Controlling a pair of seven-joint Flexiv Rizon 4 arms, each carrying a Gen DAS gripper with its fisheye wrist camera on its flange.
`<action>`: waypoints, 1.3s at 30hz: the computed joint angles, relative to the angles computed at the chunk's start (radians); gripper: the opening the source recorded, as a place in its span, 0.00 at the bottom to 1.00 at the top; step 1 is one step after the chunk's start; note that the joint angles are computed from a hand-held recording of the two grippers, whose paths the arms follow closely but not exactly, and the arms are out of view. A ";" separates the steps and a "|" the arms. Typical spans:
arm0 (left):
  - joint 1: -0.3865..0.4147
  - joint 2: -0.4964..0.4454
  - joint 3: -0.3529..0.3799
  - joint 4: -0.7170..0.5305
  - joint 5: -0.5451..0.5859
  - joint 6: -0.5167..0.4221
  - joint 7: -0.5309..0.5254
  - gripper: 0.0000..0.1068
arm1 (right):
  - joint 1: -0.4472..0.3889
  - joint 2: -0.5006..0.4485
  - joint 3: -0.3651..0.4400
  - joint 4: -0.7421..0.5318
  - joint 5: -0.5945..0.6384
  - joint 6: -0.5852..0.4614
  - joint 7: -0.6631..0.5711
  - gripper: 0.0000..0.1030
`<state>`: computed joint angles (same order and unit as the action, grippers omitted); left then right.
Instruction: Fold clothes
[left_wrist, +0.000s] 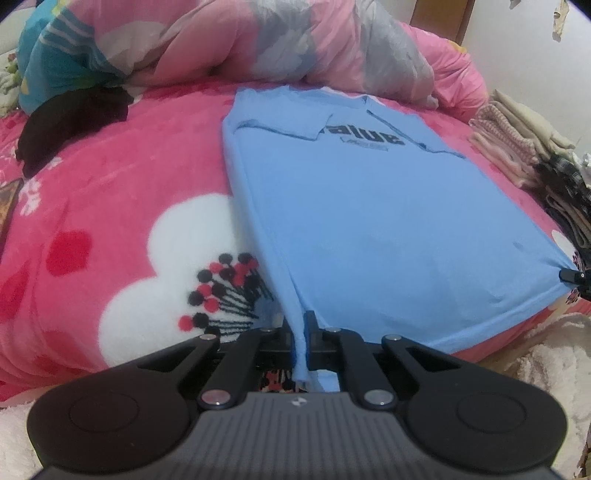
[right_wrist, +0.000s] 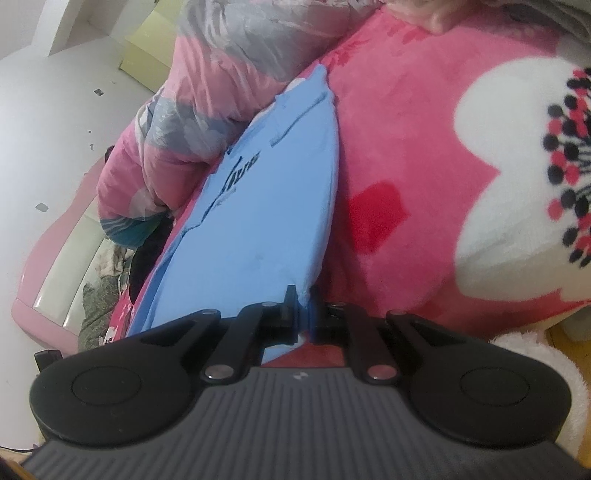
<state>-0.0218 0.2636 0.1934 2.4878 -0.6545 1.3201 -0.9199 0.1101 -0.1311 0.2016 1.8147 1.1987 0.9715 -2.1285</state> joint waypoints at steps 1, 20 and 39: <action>-0.001 0.002 0.001 0.000 -0.002 0.002 0.002 0.04 | 0.001 0.002 0.001 -0.001 0.001 0.004 -0.001 0.03; -0.016 -0.022 -0.001 -0.065 -0.031 0.031 0.041 0.04 | 0.025 0.000 0.005 -0.066 -0.012 0.053 0.008 0.03; 0.006 -0.146 -0.051 -0.225 -0.021 0.089 0.087 0.04 | 0.032 -0.071 0.039 -0.195 -0.095 0.126 0.085 0.03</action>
